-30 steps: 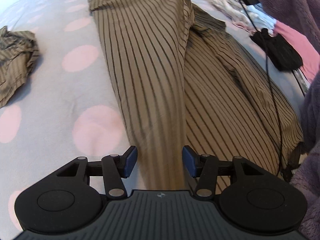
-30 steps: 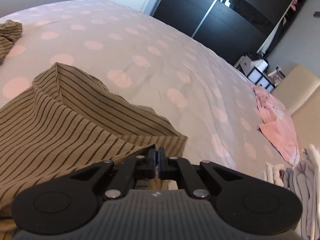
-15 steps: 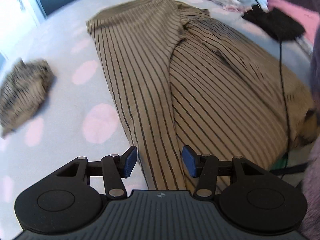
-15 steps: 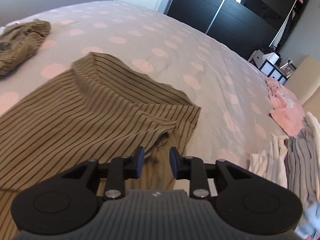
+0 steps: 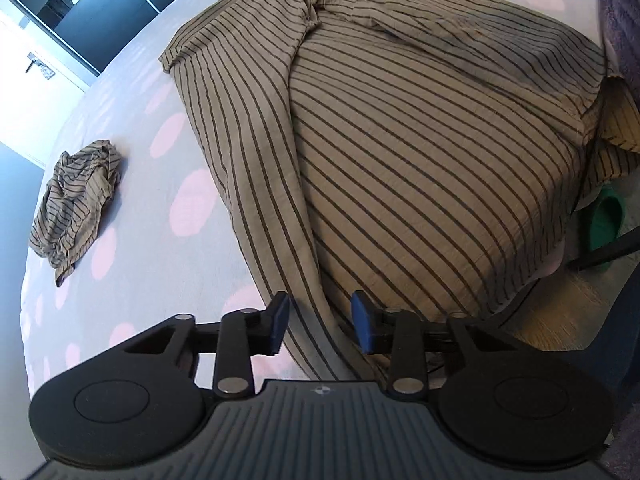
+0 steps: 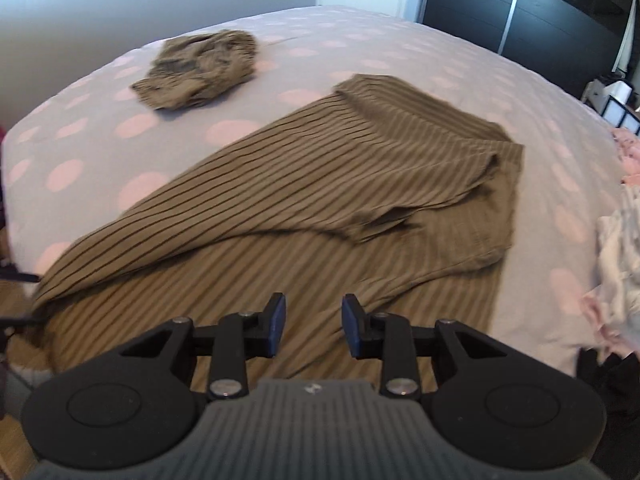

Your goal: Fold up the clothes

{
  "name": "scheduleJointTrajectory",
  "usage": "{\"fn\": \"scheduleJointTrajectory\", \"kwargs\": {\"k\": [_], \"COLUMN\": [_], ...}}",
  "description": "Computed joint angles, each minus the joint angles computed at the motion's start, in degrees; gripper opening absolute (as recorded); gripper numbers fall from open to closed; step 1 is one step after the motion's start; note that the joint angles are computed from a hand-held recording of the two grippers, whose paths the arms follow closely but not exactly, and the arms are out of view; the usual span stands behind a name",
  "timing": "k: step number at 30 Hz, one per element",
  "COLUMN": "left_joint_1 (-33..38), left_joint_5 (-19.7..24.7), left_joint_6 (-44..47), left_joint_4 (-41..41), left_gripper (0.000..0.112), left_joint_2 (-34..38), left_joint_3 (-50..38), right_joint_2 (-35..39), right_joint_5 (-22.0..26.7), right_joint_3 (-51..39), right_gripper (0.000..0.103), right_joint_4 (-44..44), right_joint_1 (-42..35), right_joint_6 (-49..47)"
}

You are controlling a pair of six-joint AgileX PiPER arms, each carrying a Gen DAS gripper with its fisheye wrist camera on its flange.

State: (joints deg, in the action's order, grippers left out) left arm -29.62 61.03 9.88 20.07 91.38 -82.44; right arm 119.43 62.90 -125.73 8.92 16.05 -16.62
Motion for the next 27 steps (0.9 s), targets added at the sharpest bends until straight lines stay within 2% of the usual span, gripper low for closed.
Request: {"fn": "scheduleJointTrajectory", "kwargs": {"k": [2, 4, 7, 12, 15, 18, 21, 24, 27], "left_joint_1": [-0.4, 1.0, 4.9, 20.4, 25.5, 25.6, 24.4, 23.6, 23.1], "left_joint_5": [0.4, 0.5, 1.5, 3.2, 4.2, 4.7, 5.3, 4.9, 4.7], "left_joint_6": [-1.7, -1.8, -0.7, 1.8, 3.5, 4.2, 4.6, 4.4, 4.5], "left_joint_4": [1.7, 0.5, -6.0, -31.3, -39.8, -41.2, -40.7, -39.9, -39.7], "left_gripper": [0.009, 0.002, 0.000, 0.000, 0.000, 0.000, 0.000, 0.000, 0.000], "left_joint_2": [0.1, -0.1, -1.0, -2.3, -2.3, -2.2, -1.5, -1.5, -1.7], "left_joint_3": [0.9, 0.6, -1.8, -7.7, -8.6, -9.0, -10.0, -10.0, -9.8], "right_joint_2": [-3.6, -6.2, -8.8, -11.2, -12.1, -12.7, -12.1, -11.1, -9.5], "right_joint_5": [-2.5, -4.1, -4.9, -5.7, -6.2, -6.5, -4.3, -2.8, -1.1], "right_joint_3": [7.4, 12.7, 18.4, 23.7, 25.7, 26.7, 25.9, 24.8, 23.5], "right_gripper": [0.034, 0.034, 0.034, 0.034, 0.034, 0.034, 0.035, 0.041, 0.042], "right_joint_4": [2.0, 3.9, 7.7, 17.7, 24.8, 31.6, 38.3, 40.3, 40.5], "right_joint_1": [1.5, 3.0, 5.4, 7.2, 6.9, 5.9, 4.1, 3.7, 3.7], "right_joint_6": [0.1, -0.1, -2.9, -7.4, -10.4, -13.4, -15.6, -14.2, -12.3]}}
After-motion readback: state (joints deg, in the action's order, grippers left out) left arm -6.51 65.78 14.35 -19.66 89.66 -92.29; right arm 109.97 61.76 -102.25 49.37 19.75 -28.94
